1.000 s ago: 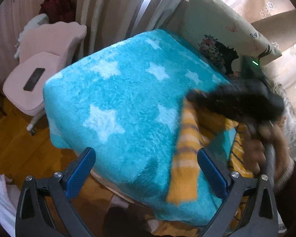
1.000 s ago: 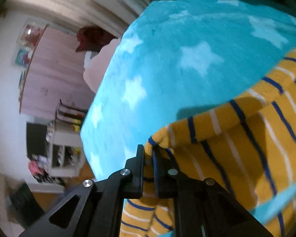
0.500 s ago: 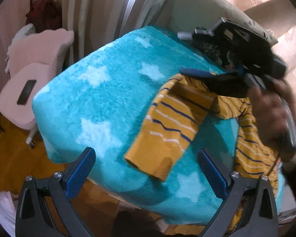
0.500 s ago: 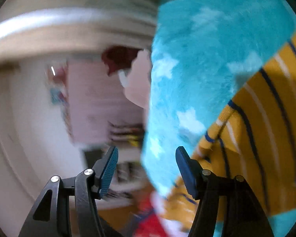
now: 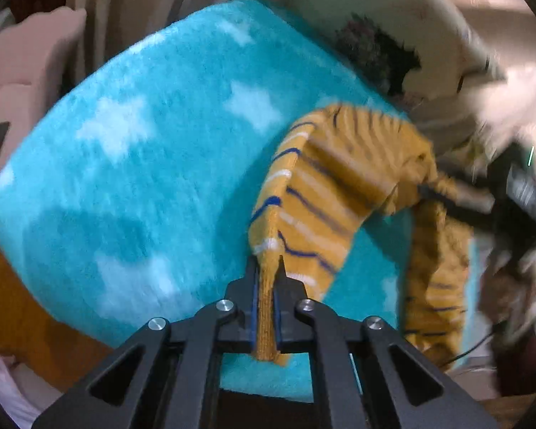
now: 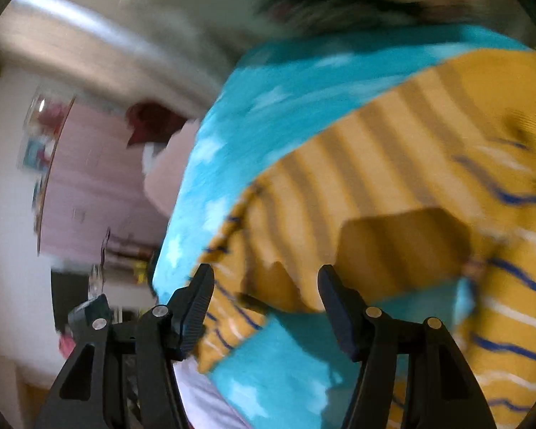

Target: Fold small clothes

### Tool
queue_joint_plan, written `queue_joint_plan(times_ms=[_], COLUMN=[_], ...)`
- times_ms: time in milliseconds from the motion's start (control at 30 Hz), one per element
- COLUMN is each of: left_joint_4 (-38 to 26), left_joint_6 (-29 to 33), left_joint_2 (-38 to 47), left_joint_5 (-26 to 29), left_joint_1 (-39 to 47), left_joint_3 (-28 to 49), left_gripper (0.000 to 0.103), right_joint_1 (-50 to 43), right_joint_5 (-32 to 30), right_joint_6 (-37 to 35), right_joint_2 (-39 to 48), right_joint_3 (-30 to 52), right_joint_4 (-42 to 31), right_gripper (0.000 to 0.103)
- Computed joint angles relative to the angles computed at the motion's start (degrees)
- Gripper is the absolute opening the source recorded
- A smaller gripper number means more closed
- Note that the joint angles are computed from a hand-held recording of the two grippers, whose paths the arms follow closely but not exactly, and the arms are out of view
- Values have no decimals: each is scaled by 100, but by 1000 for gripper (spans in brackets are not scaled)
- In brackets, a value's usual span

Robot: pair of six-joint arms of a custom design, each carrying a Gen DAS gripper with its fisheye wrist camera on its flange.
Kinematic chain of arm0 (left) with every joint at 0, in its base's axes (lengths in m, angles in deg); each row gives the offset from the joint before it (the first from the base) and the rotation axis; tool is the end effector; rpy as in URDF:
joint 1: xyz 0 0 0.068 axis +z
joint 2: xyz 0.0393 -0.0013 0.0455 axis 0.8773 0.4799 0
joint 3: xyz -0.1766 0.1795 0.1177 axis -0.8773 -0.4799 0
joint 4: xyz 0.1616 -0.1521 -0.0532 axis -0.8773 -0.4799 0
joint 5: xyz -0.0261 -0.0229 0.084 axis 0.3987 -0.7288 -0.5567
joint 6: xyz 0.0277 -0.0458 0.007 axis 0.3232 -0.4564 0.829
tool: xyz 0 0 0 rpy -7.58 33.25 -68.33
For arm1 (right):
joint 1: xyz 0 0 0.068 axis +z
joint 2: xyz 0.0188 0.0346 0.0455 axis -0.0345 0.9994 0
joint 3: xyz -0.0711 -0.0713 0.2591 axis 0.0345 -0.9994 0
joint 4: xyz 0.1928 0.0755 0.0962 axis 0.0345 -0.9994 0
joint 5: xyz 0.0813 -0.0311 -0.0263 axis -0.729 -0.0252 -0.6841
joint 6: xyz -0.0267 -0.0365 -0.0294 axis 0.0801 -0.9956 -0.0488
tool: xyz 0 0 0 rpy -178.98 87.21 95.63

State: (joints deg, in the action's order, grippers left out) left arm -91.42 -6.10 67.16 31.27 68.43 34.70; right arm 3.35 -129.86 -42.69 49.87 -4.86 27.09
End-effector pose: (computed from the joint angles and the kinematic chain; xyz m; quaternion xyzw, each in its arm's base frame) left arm 0.2243 0.0113 0.1266 -0.1125 0.9473 -0.2415 0.1777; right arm 0.3848 0.0606 0.1366 -0.0607 0.9190 0.3778 0.0949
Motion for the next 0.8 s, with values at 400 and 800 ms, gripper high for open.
queue_joint_plan(times_ms=[400,800], left_joint_4=[-2073,-1848], left_joint_6=[-850,-2831], left_joint_2=[-637,3840], left_joint_5=[988,142], left_joint_1=[-765,-5230], left_joint_3=[3163,8566], left_gripper=[5,5], right_joint_1=[-3820,-6785], right_joint_5=[-703,-730], right_joint_6=[-1076,-3465], right_joint_2=[-540,865], right_joint_3=[-556,1345], right_joint_4=[-821,-3345], right_gripper=[66,66])
